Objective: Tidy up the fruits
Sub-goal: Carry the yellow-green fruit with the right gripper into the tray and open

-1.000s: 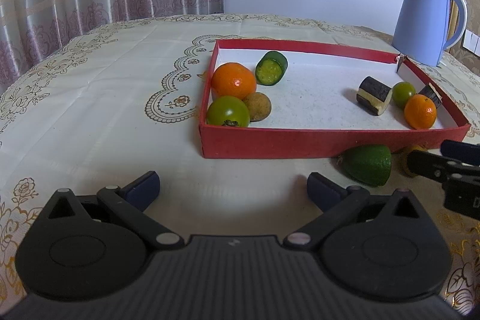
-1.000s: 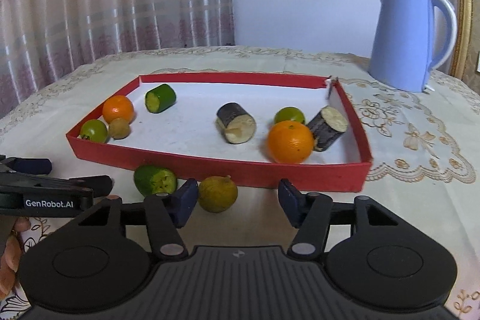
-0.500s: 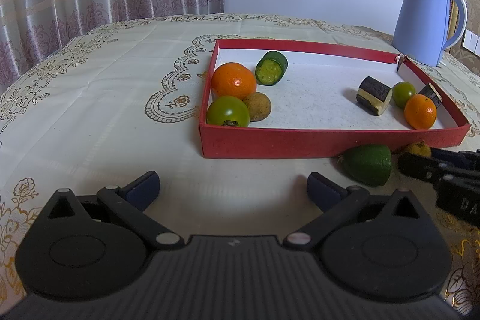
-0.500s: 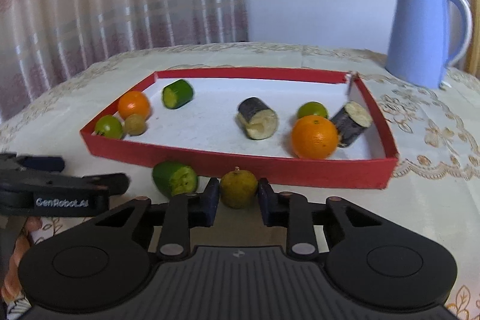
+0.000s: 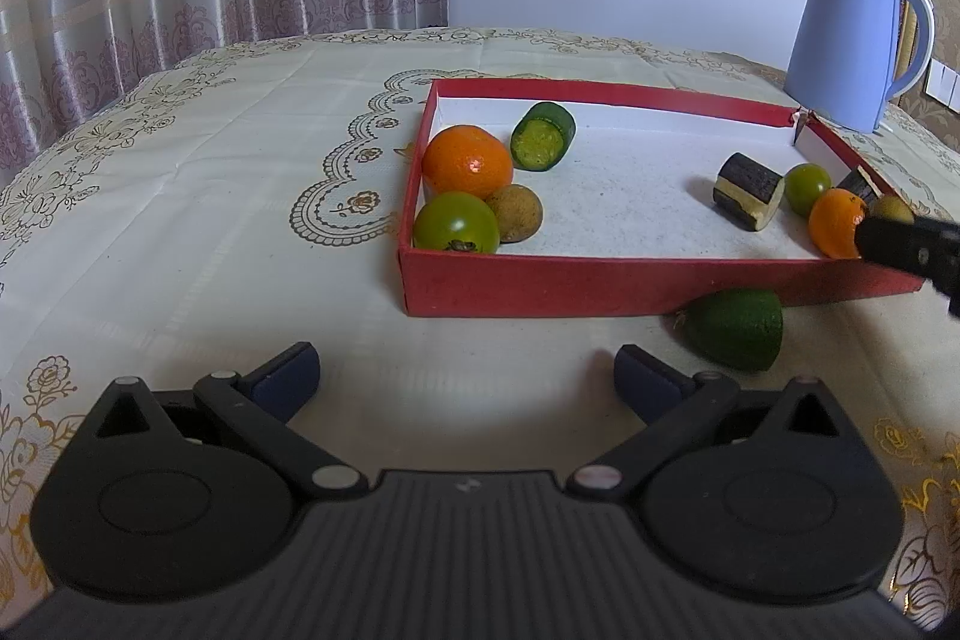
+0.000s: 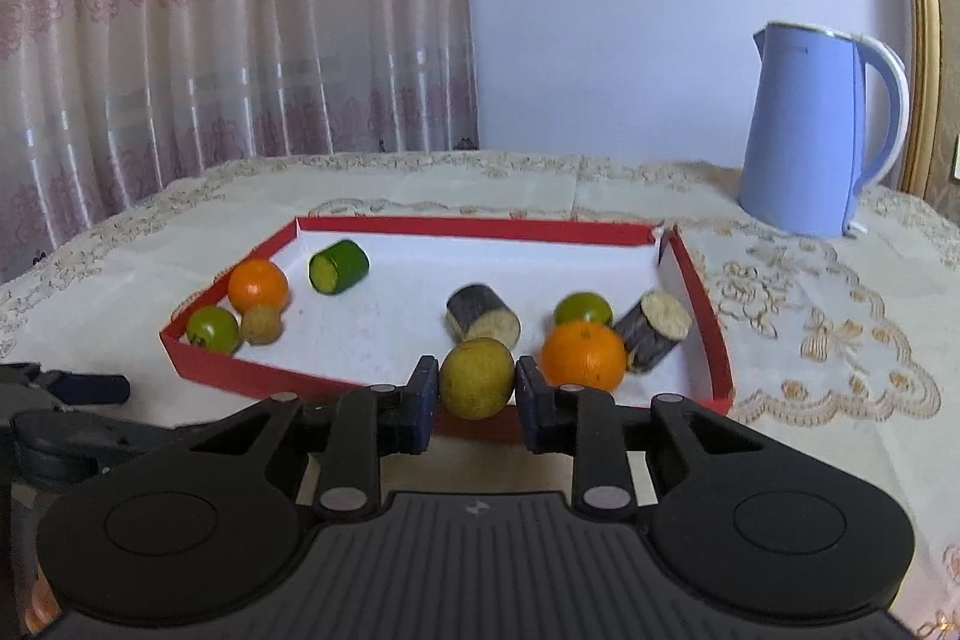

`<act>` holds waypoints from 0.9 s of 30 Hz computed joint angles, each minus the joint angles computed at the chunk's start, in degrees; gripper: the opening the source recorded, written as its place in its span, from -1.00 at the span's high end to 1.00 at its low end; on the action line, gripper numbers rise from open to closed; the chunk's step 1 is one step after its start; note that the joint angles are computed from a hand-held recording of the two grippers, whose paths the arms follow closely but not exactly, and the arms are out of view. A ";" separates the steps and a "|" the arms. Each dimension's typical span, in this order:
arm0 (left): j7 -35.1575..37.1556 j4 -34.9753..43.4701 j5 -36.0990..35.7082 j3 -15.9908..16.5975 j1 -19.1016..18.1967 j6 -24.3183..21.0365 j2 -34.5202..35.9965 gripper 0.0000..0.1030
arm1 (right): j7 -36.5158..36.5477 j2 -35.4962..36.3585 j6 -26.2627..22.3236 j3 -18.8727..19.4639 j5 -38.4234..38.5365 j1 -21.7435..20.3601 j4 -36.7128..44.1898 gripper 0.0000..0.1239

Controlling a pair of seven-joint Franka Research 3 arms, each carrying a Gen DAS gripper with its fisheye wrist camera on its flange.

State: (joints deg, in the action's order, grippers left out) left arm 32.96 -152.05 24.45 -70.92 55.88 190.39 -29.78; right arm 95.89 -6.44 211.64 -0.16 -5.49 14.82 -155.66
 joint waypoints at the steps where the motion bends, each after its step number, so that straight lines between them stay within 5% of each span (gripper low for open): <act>1: 0.02 -0.02 -0.01 0.02 -0.01 0.02 0.00 -1.00 | -0.75 0.09 0.09 0.35 0.87 -0.07 0.24 0.57; 11: 0.06 0.00 -0.09 -0.04 0.01 0.01 0.00 -1.00 | 0.28 4.80 -5.41 0.66 0.05 -1.04 6.91 0.57; 27: 0.09 -0.01 -0.09 0.00 -0.04 -0.04 0.02 -1.00 | -10.93 9.23 -9.83 3.80 11.78 -0.80 11.85 0.57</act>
State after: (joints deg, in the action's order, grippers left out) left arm 33.05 -152.06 24.36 -70.92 55.84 190.35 -29.76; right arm 84.96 2.79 201.81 3.64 6.29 14.02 -143.80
